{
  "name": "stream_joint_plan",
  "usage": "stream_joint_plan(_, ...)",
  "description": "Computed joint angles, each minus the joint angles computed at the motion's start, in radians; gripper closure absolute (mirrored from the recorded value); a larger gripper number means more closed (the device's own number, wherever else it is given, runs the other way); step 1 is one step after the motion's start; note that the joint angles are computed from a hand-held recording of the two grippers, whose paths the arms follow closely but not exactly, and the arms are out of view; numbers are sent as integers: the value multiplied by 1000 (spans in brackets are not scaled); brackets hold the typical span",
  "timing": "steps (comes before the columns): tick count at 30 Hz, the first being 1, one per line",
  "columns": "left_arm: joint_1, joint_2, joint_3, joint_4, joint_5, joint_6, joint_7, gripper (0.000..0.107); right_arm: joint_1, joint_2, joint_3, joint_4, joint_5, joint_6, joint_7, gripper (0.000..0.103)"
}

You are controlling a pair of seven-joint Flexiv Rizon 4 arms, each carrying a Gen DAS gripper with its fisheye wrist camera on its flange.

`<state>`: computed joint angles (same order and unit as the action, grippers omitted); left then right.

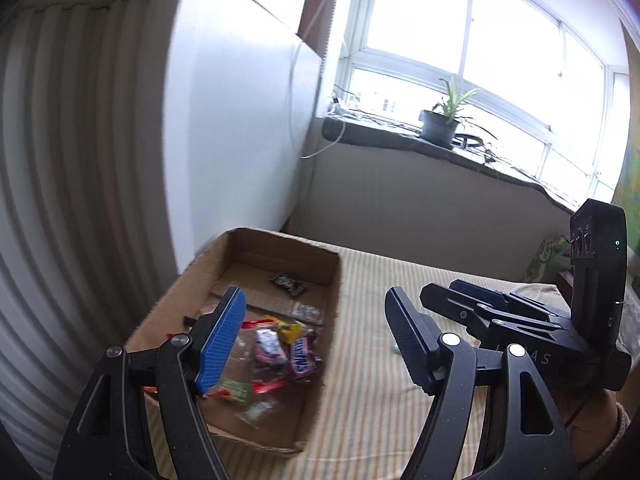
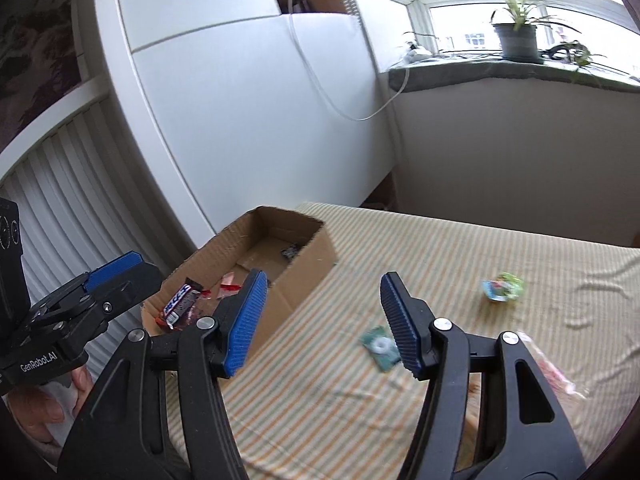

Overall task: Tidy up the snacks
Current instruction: 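Open the left tool over the box to drop its chocolate bar, then grasp the jelly cup with the right tool while the left tool grasps the green mint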

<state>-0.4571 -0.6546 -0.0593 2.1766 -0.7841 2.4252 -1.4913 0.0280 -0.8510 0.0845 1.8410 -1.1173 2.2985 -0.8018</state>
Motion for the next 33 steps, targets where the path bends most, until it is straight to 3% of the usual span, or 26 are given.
stream_joint_plan(10,-133,-56,-23,-197,-32,-89,206,35,-149,62,-41,128,151,78,-78,39)
stream_joint_plan(14,-168,-61,-21,-223,-74,-90,259,35,-164,68,-36,140,163,88,-98,39)
stream_joint_plan(22,-155,-68,-38,-229,-104,-94,270,35,-165,33,-35,87,111,48,-64,38)
stream_joint_plan(28,-108,-112,-38,-262,-87,-180,241,34,-170,-59,-24,-85,-63,-79,90,34)
stream_joint_plan(31,-86,-146,-21,-300,-76,-258,222,34,-167,-128,-46,-243,-266,-128,290,33)
stream_joint_plan(33,-83,-170,3,-332,-80,-318,213,34,-133,-182,-119,-394,-436,-102,500,33)
